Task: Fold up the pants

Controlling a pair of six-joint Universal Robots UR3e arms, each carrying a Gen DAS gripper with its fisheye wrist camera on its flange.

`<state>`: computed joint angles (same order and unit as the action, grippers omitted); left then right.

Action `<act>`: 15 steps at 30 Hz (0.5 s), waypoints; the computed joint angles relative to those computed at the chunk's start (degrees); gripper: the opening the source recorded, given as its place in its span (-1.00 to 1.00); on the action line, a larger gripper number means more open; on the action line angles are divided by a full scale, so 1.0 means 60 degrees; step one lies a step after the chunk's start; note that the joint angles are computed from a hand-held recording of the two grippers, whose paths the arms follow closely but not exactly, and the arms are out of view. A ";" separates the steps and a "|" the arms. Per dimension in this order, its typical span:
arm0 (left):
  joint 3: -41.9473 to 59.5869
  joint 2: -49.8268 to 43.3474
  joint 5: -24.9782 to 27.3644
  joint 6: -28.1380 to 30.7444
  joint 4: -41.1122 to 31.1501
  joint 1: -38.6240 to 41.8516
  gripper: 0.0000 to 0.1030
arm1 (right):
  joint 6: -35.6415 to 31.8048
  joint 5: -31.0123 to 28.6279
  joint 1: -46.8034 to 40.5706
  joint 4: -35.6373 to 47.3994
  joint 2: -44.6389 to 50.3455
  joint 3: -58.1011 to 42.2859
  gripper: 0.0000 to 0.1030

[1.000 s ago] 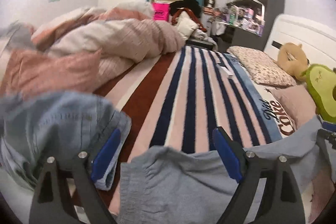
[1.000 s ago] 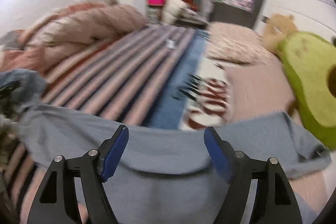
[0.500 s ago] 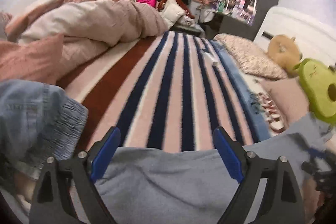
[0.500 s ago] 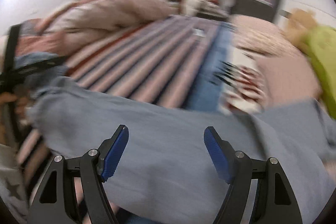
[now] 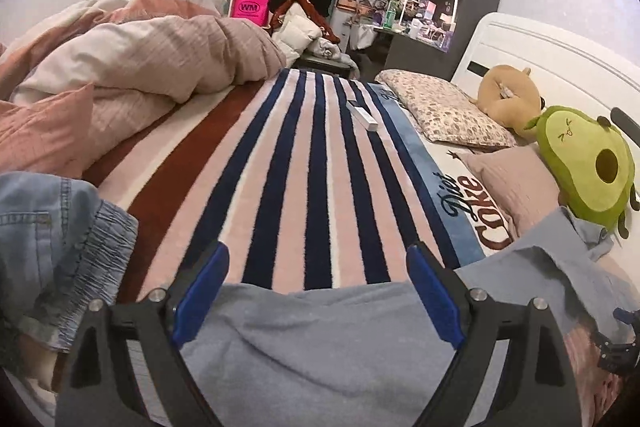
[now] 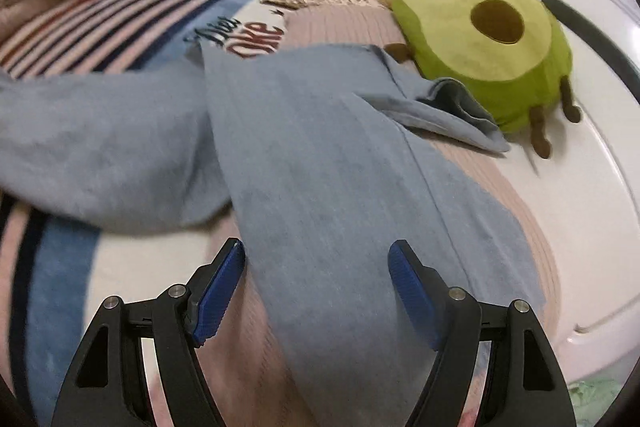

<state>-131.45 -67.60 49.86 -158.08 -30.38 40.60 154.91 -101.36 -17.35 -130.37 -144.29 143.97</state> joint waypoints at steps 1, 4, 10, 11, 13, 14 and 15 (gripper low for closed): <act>0.0024 -0.0060 0.0075 -0.0029 0.0069 -0.0089 0.71 | 0.0101 -0.0701 0.0509 -0.0567 0.0303 0.0173 0.38; 0.0033 -0.0107 0.0073 0.0011 0.0087 -0.0132 0.71 | 0.0666 -0.1808 0.1612 -0.1712 0.1229 0.0406 0.38; 0.0054 -0.0217 0.0213 -0.0111 0.0231 -0.0156 0.71 | 0.0898 -0.3492 0.2282 -0.3395 0.1755 0.0466 -0.45; 0.0061 -0.0241 0.0178 -0.0087 0.0196 -0.0134 0.71 | 0.0606 -0.3161 0.1891 -0.3518 0.1797 0.0413 -0.86; 0.0064 -0.0271 0.0180 0.0008 0.0164 -0.0102 0.71 | 0.0146 -0.2503 0.1187 -0.3862 0.2355 0.0117 -1.00; 0.0072 -0.0333 0.0258 -0.0002 0.0245 -0.0127 0.71 | -0.0031 -0.2269 0.0953 -0.4200 0.2681 -0.0003 -1.00; 0.0084 -0.0423 0.0357 -0.0058 0.0349 -0.0165 0.71 | -0.0175 -0.2106 0.0805 -0.4651 0.3184 -0.0208 -1.00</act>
<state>-130.95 -70.13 52.00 -158.43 -28.29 39.61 153.86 -114.00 -12.52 -158.28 -125.19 142.72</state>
